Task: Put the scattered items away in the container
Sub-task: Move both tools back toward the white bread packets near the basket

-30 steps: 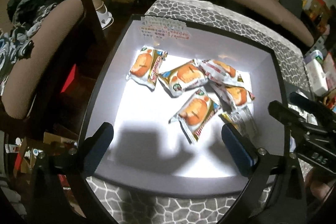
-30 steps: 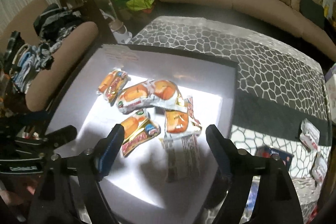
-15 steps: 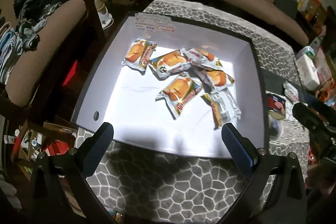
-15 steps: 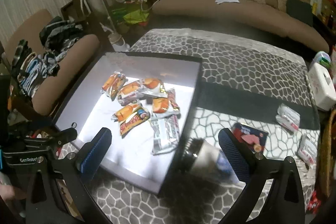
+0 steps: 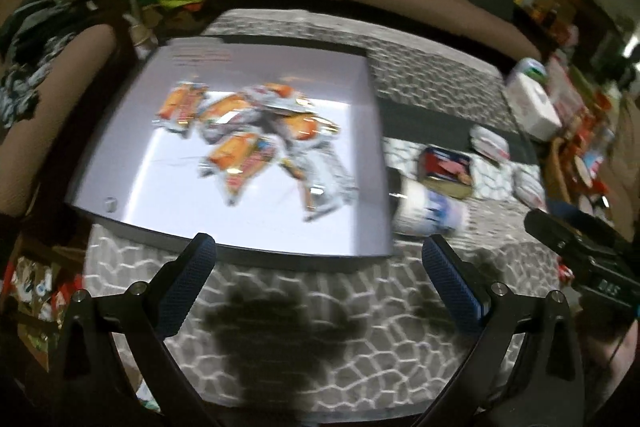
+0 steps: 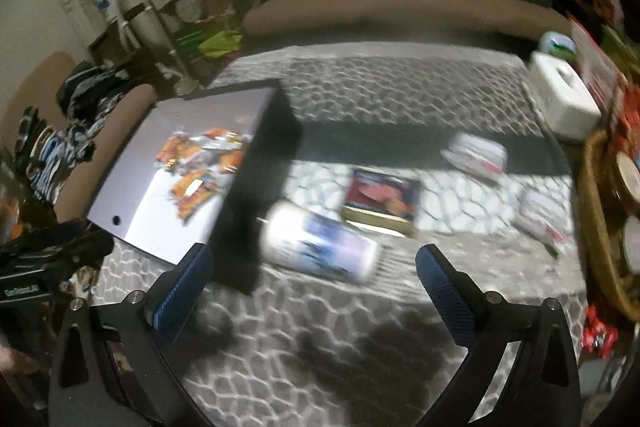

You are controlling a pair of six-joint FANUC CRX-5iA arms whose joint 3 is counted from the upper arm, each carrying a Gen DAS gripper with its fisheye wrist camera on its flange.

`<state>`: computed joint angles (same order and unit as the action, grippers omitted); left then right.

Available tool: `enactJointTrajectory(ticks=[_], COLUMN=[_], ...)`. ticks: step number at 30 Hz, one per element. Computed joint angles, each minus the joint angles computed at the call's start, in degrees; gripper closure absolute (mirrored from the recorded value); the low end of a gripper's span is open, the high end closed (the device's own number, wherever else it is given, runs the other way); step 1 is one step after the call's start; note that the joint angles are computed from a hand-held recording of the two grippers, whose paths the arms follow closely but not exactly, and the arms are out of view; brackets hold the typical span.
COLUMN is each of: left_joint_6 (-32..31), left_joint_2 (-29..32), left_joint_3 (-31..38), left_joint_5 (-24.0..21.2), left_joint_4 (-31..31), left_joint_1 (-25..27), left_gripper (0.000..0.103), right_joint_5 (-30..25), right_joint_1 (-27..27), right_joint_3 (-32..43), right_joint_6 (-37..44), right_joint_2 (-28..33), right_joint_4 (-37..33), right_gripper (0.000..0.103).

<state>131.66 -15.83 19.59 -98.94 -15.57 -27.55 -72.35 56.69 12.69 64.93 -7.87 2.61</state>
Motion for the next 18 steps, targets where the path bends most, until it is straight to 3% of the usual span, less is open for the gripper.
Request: enactJointTrajectory(ticks=[11, 18], left_joint_6=[1.37, 0.17], left_joint_2=[9.0, 14.91], left_joint_3=[1.38, 3.59], left_joint_5=[7.41, 10.52], left_joint_4=[2.76, 4.47], left_joint_1=[-7.82, -9.06], left_gripper=[0.0, 0.0], right_joint_5=[0.0, 1.75], right_joint_1=[-15.48, -20.3], right_joint_3=[-6.87, -10.42], right_joint_6=[6.73, 11.78], right_joint_2=[-5.35, -5.9], right_joint_4=[-3.02, -3.68], right_gripper=[0.0, 0.0])
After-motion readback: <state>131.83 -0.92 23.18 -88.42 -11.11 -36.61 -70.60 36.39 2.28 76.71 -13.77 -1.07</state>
